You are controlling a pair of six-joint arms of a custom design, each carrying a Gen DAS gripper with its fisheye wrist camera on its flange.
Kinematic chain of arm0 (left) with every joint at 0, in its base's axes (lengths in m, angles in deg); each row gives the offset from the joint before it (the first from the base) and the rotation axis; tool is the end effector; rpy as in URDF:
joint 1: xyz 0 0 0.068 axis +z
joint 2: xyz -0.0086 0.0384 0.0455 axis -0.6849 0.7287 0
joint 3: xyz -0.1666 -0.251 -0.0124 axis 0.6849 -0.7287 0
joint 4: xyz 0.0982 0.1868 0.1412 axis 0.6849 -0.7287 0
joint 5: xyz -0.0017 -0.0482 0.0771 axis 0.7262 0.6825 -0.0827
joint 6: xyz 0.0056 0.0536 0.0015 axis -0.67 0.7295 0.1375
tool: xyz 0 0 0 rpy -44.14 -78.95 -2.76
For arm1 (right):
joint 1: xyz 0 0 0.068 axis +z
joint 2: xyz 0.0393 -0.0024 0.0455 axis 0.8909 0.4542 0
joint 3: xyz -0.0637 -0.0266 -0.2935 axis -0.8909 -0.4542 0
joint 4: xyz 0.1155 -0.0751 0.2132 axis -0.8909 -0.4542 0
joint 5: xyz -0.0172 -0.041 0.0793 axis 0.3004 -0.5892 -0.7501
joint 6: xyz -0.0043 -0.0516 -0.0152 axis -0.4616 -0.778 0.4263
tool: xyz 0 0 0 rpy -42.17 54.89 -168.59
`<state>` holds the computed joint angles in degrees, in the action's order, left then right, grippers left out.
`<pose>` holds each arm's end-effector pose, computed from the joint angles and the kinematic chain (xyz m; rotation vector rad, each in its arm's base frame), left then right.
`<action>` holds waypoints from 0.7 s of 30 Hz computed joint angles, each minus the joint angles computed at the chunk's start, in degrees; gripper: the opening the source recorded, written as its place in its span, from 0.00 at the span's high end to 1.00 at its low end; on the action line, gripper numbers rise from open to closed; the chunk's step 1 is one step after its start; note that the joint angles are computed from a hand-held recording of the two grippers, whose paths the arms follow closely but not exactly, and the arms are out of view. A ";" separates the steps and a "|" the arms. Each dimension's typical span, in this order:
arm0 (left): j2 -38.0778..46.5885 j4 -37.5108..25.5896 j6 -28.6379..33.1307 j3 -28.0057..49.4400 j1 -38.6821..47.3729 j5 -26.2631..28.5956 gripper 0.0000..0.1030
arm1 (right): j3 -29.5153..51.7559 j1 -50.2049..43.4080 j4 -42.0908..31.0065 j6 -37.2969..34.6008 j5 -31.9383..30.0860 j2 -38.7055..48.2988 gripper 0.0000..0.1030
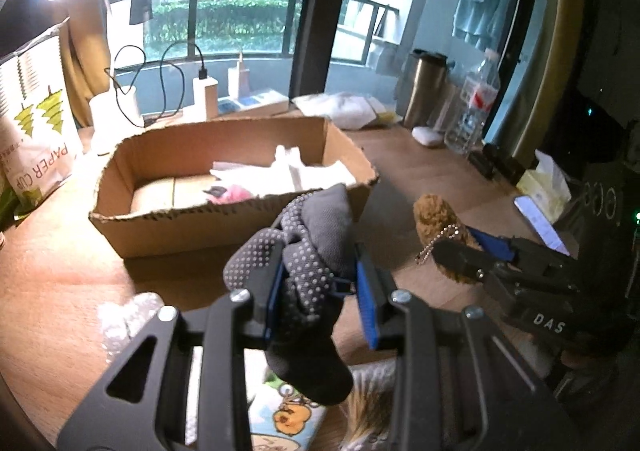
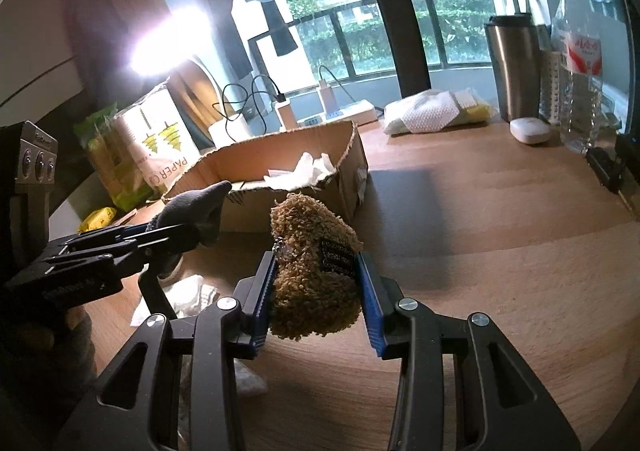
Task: Organize soft objects
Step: 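Lift and carry the brown plush and grey glove over the box with both tools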
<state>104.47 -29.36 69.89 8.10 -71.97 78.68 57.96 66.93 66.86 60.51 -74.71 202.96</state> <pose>0.2490 -0.1341 0.1156 0.2010 2.2918 -0.3511 0.2474 0.0320 0.0750 -0.2917 2.1733 0.5292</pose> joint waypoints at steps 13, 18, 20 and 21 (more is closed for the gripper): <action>-6.11 3.36 4.05 -4.65 10.45 6.64 0.68 | 4.01 10.05 -9.92 1.59 9.81 -6.73 0.60; -6.71 4.06 5.96 -5.11 15.40 9.78 0.68 | 6.70 13.58 -14.04 1.92 12.80 -8.37 0.60; -6.78 3.86 6.47 -4.82 16.59 10.57 0.68 | 8.02 14.76 -15.76 1.98 13.75 -8.75 0.60; -6.88 3.41 6.76 -4.47 17.35 11.11 0.68 | 8.67 15.32 -16.53 2.04 14.21 -8.82 0.60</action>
